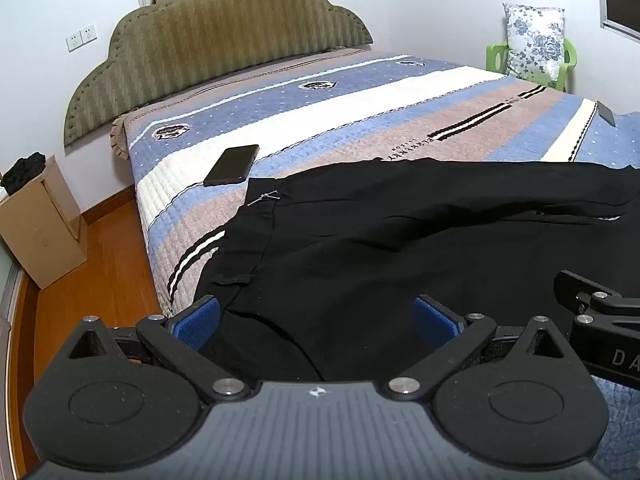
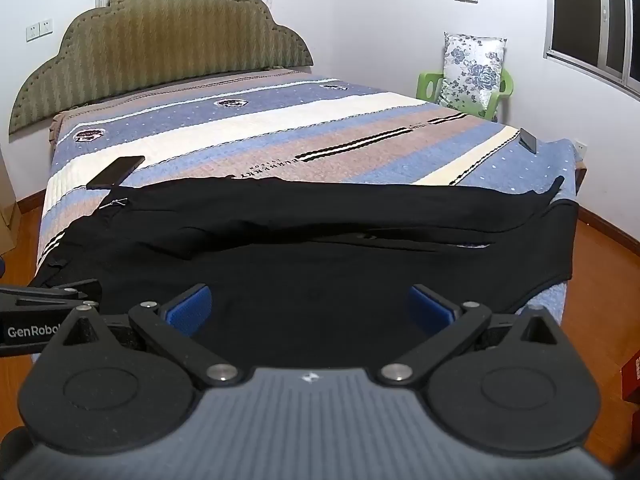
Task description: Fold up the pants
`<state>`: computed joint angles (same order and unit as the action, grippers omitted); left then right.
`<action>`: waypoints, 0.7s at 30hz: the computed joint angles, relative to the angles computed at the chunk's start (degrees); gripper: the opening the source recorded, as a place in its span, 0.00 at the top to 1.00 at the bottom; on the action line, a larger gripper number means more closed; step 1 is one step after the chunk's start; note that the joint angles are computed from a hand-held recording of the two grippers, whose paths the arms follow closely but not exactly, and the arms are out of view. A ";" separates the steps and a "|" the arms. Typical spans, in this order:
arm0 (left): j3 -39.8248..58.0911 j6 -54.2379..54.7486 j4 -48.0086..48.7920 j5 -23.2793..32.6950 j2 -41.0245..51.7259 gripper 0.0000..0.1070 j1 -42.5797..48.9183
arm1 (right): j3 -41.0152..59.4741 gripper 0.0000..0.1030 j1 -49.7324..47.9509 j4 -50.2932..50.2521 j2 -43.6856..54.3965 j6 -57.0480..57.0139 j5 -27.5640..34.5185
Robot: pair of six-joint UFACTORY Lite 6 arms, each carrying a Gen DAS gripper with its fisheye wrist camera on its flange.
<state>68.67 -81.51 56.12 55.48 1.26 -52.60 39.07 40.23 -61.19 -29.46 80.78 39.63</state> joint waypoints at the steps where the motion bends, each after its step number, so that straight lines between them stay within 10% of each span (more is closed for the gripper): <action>1: 0.11 -0.11 -0.01 0.00 0.14 0.04 0.01 | 0.05 0.00 0.11 -0.07 0.13 0.18 0.14; 21: -1.73 -0.75 -0.14 -0.85 -1.49 0.04 0.56 | -0.19 0.00 0.44 1.03 -0.50 -0.71 0.37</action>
<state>66.93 -82.26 55.98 54.63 -0.23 -52.04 38.88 40.67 -60.16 -29.96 80.07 40.00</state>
